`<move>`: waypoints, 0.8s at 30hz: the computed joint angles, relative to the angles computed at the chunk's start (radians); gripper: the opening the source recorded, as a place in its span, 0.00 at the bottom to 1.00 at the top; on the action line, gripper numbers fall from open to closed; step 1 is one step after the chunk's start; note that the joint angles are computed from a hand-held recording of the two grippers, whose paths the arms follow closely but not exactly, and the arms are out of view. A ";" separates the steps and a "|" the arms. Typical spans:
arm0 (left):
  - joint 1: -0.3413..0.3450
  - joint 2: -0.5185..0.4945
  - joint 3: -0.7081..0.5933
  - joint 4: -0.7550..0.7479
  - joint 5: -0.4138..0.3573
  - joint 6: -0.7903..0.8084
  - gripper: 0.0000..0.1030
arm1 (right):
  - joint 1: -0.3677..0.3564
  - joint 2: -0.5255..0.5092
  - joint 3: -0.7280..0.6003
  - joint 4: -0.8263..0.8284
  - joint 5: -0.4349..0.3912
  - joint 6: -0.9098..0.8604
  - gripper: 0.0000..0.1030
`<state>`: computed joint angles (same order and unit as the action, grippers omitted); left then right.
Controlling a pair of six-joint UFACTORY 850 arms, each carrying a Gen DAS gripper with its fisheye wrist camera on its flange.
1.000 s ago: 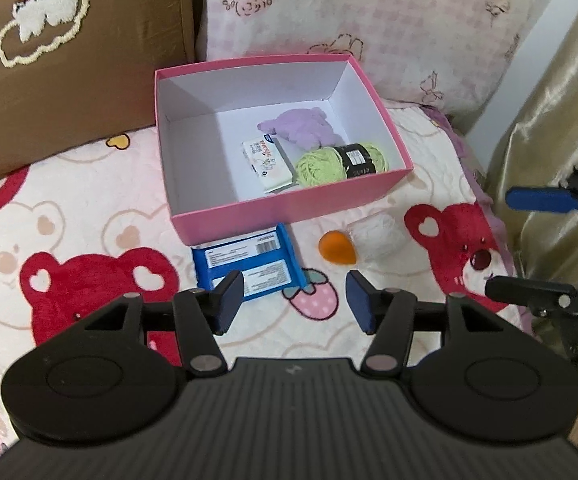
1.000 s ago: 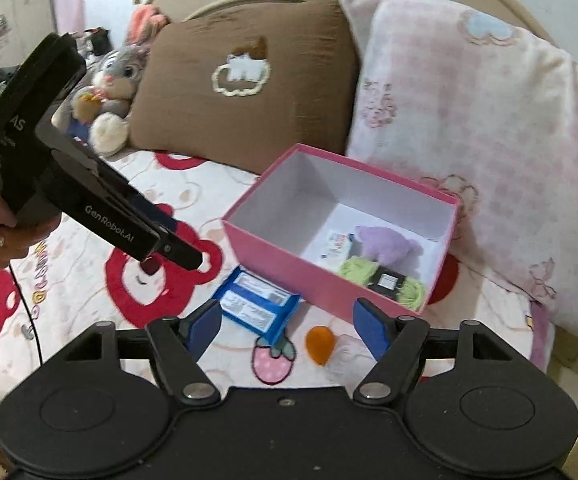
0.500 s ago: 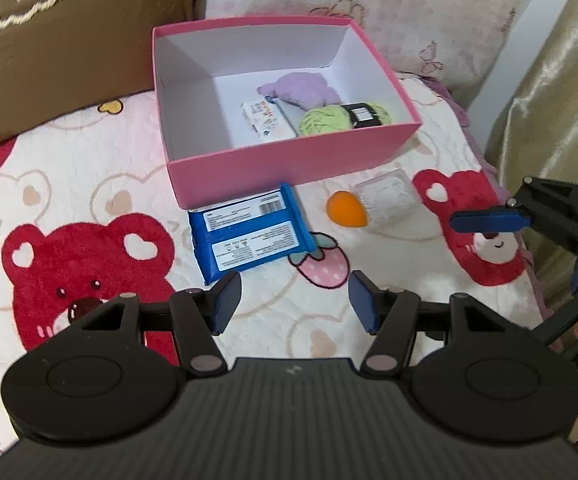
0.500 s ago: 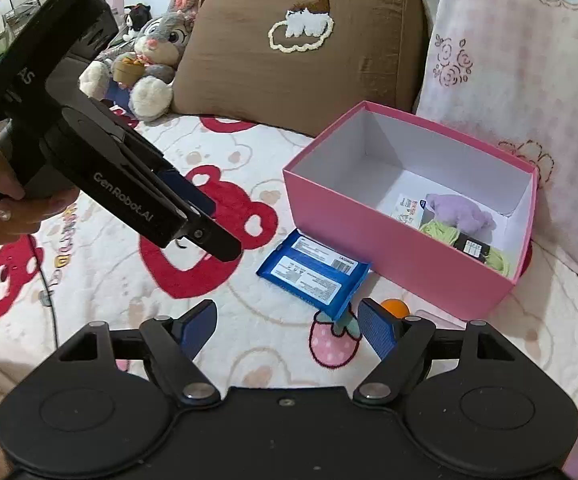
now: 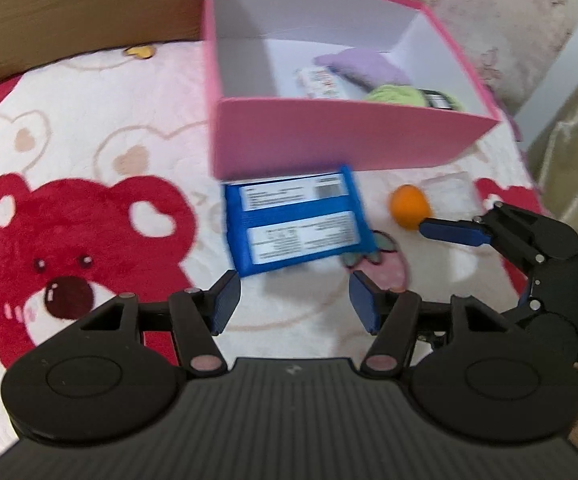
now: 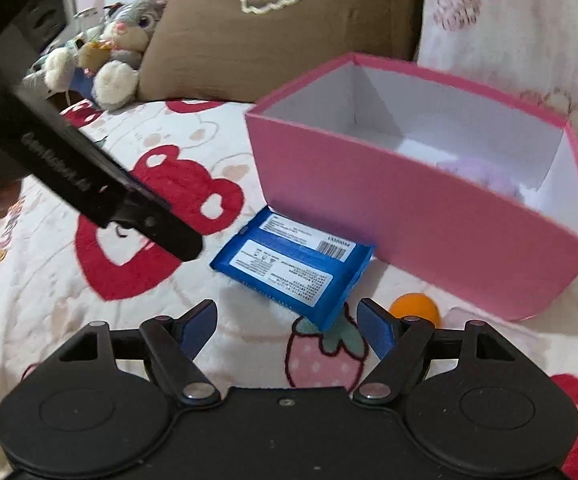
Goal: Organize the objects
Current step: 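Move both tools toward the blue wet-wipe pack beside the box, then close both grippers on the blue wet-wipe pack and lift it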
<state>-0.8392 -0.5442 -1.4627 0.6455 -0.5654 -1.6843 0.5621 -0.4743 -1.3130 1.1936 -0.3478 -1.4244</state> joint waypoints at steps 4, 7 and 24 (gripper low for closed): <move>0.002 -0.010 0.005 0.045 -0.032 -0.041 0.57 | -0.002 -0.046 -0.028 0.016 -0.010 0.041 0.71; 0.004 -0.016 0.010 0.093 -0.024 -0.075 0.57 | -0.009 -0.071 -0.046 0.023 -0.030 0.071 0.67; 0.046 -0.074 0.104 0.518 0.128 -0.640 0.58 | 0.018 -0.149 -0.117 -0.092 0.052 0.312 0.60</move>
